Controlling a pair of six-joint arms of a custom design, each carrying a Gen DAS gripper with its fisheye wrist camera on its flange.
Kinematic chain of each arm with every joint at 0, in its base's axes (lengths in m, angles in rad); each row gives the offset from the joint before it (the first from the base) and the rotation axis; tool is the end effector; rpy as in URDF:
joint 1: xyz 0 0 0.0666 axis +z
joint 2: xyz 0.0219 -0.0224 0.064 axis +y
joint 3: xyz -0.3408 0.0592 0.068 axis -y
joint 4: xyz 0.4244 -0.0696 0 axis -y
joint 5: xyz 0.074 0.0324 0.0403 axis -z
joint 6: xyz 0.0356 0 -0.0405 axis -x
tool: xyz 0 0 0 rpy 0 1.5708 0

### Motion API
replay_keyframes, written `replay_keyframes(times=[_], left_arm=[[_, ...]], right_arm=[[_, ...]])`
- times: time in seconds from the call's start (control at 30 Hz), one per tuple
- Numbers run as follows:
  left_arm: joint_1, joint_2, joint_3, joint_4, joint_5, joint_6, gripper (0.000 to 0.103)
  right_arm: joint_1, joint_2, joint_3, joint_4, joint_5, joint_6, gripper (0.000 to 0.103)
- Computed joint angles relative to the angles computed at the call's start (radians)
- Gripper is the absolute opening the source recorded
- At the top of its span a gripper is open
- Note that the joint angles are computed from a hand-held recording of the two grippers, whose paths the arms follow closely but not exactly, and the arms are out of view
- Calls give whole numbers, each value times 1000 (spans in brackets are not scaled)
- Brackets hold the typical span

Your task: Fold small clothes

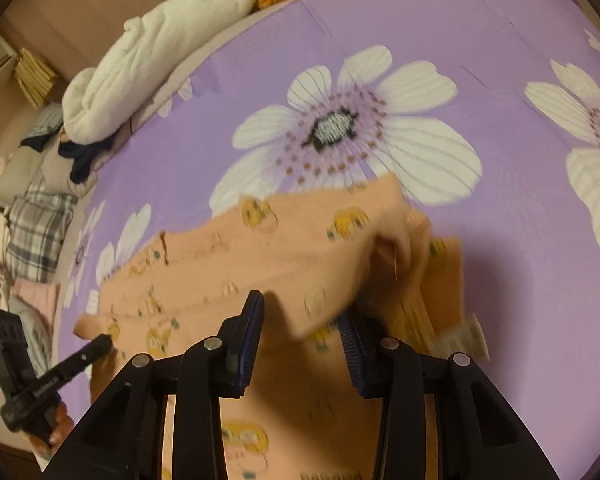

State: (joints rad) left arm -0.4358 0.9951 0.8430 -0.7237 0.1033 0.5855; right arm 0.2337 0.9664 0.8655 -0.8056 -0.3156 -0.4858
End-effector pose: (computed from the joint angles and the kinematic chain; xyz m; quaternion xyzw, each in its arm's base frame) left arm 0.3453 -0.1653 0.3050 -0.0527 0.9377 -0.2086 0.2730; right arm 0.3602 0.0967 0.3219 0.0665 0.9326 0.2524 0.2491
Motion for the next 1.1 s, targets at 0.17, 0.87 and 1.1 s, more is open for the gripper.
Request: replay_keyframes(times=[0.17,0.87,1.1], left_arm=[[31,80,55,37,-1,5,17],[128,21,56,-39,-9,-57,41],[90,84,68,-46,-75,-80,6]], right_arm=[[-12,39,27,34,0,-9,40],[-129,16,61,-60,74,103,40],[-89,61,71,-67,99,131,32]])
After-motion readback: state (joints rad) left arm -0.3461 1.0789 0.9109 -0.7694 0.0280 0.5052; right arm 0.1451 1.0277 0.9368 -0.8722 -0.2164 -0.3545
